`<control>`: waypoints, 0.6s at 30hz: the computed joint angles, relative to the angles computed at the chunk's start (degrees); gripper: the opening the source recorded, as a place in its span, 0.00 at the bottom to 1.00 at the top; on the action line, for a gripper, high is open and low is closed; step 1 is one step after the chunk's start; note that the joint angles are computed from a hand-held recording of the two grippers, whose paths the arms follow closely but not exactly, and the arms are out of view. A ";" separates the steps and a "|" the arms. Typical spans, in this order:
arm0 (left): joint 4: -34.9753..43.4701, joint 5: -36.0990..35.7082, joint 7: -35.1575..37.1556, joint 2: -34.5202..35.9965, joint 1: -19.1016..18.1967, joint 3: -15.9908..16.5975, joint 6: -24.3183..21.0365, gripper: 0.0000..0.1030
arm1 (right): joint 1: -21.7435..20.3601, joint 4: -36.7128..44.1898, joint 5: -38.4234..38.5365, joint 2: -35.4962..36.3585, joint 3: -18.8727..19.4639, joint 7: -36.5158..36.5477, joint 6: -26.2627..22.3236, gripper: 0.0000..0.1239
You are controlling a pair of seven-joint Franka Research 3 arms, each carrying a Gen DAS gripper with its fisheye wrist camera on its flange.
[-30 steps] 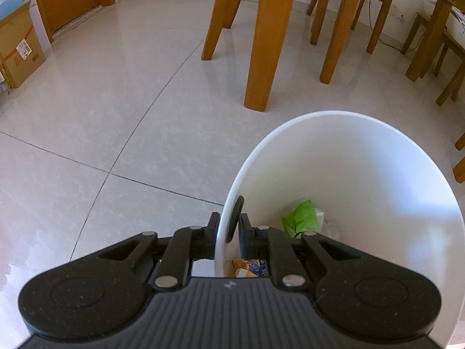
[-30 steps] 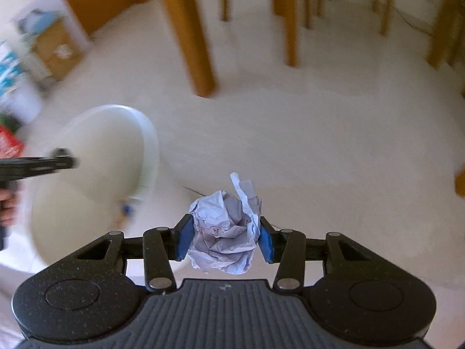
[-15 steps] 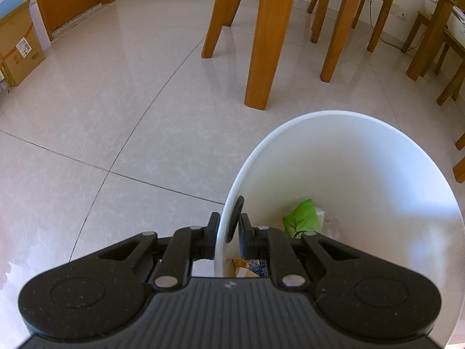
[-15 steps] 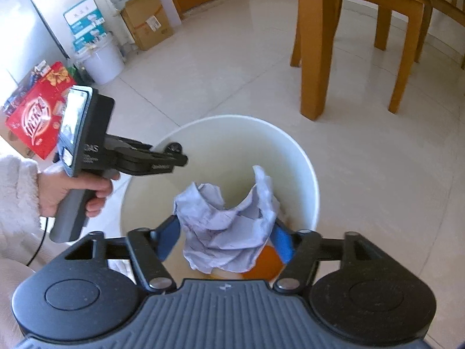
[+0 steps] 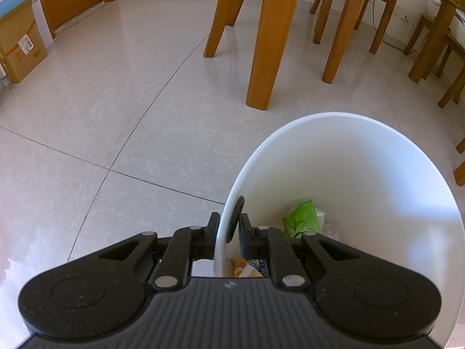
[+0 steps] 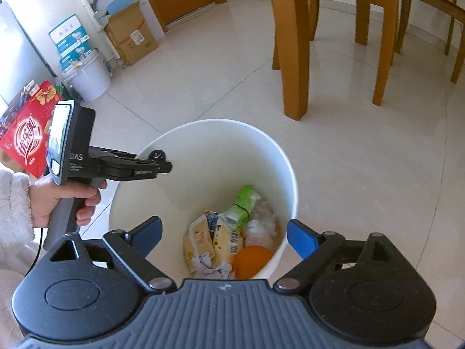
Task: Collect trash
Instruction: 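Move the right gripper down to the blue carton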
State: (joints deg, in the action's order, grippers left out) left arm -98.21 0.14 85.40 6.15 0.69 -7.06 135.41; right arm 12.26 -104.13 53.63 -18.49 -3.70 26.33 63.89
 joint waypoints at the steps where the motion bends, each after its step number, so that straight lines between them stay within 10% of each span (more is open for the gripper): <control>1: 0.11 0.17 -0.14 0.06 -0.05 -0.01 -0.06 0.11 | -0.19 0.07 -0.34 0.19 -0.18 -0.28 0.10 0.77; 8: 0.27 -0.06 -0.21 0.18 0.01 -0.03 -0.15 0.11 | -3.32 0.22 -5.14 4.45 -1.20 -5.05 3.67 0.80; 18: 0.23 0.24 -1.03 0.11 -0.02 0.01 -0.35 0.11 | -7.72 -3.90 -12.83 15.57 0.54 1.48 24.00 0.83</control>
